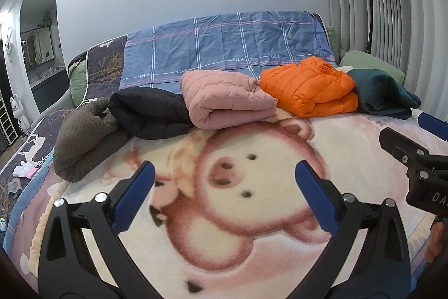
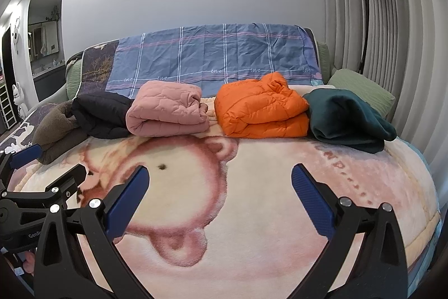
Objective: Fold large clothes
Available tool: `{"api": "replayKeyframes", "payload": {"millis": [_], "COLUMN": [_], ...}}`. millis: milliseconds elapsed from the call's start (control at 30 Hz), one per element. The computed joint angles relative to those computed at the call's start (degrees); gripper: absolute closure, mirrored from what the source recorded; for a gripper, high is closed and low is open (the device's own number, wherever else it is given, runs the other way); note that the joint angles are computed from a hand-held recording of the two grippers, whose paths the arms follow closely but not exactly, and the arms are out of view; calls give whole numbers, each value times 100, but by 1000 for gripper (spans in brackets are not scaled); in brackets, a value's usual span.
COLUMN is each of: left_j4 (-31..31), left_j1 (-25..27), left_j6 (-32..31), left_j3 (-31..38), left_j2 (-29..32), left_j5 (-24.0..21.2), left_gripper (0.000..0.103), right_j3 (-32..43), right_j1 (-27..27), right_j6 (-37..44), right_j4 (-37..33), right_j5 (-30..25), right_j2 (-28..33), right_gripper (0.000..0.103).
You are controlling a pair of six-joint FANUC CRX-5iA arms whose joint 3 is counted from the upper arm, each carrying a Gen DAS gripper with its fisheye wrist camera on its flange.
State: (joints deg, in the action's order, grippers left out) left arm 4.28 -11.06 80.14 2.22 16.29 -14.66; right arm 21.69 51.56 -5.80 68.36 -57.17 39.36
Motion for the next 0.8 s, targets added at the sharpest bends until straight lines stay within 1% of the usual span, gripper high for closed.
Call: {"api": "replayKeyframes", "payload": {"millis": [233, 400, 533, 800], "left_j4": [79, -112, -153, -78], "left_j1": [10, -7, -5, 2], "left_j6": [-85, 115, 133, 77], "left_j3": [-12, 77, 113, 76], "left_j2": [0, 8, 21, 22], "left_j5": [11, -95, -147, -107], "left_gripper": [2, 2, 2, 2], "right_j3": [21, 44, 52, -38], "right_j1": [0, -3, -11, -39], "right_j6": [18, 41, 55, -9], "right_j4": [-23, -46, -90, -73], "right_j5": [-11, -4, 39, 106], "right_j2": [10, 21, 30, -1], "right_gripper": [1, 1, 1, 1]}}
